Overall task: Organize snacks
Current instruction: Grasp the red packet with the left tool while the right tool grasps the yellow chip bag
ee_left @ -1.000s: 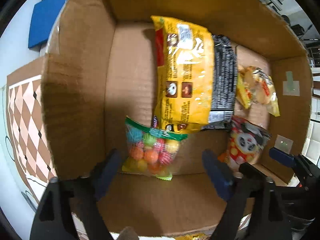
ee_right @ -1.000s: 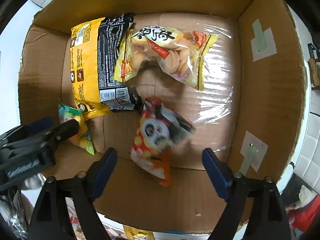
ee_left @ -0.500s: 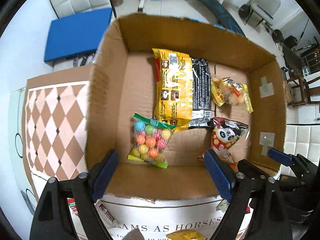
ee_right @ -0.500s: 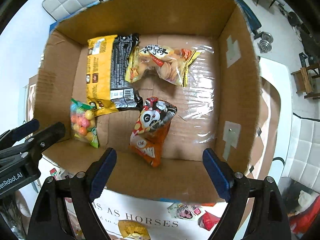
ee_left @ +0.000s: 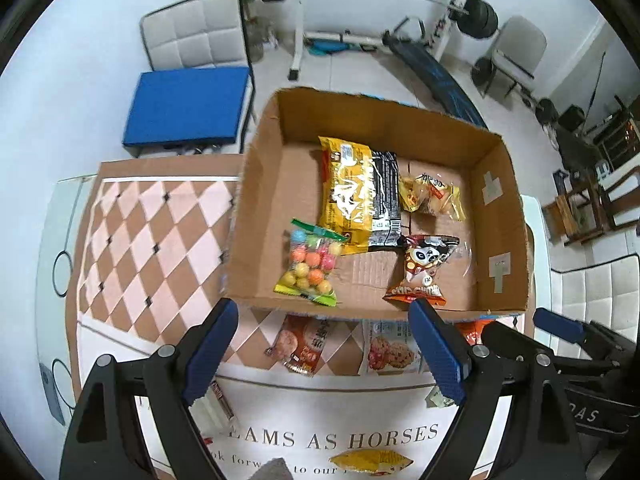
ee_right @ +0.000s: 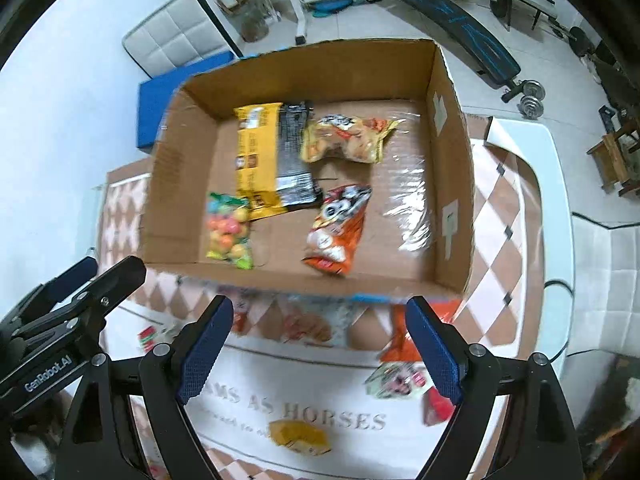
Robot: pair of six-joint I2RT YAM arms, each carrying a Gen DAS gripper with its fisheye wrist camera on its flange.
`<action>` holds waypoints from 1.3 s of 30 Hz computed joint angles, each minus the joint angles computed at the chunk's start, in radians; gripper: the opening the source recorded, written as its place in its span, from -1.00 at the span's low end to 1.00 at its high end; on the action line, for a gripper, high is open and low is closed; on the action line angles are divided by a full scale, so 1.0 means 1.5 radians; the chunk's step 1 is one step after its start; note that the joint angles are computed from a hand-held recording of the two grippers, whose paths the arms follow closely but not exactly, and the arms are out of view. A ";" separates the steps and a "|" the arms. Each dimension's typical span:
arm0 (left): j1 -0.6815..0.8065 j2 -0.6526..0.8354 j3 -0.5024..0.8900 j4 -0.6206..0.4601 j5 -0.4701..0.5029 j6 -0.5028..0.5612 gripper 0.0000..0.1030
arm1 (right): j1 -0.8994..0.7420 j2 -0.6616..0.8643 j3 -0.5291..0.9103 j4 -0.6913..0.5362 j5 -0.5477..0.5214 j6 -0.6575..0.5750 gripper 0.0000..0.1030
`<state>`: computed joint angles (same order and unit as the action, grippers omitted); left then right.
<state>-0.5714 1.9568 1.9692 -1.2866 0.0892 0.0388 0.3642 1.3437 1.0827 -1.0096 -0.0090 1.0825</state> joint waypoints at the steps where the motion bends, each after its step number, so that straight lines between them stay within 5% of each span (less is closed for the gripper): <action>1: 0.007 -0.025 -0.026 0.010 0.002 -0.002 0.69 | 0.017 -0.016 -0.005 0.003 0.001 0.019 0.75; 9: 0.070 -0.233 -0.312 0.091 -0.037 0.038 0.69 | 0.212 -0.057 -0.074 0.057 0.007 0.183 0.75; 16: 0.166 -0.319 -0.544 0.134 -0.075 0.135 0.69 | 0.363 0.164 -0.084 0.173 -0.104 0.201 0.75; 21: 0.276 -0.296 -0.617 0.146 -0.064 0.193 0.69 | 0.400 0.322 -0.040 0.229 -0.155 0.182 0.74; 29: 0.410 -0.177 -0.574 0.166 -0.044 0.234 0.69 | 0.403 0.375 -0.064 0.308 -0.159 0.279 0.11; 35: 0.462 -0.032 -0.455 0.136 -0.010 0.186 0.69 | 0.373 0.312 -0.179 0.477 -0.150 0.456 0.05; 39: 0.470 0.042 -0.397 0.138 -0.016 0.155 0.69 | 0.355 0.318 -0.190 0.524 -0.143 0.497 0.04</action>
<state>0.1335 2.0203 1.3733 -1.0789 0.0648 0.2716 0.8962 1.8209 0.7984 -0.2232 -0.2238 1.8276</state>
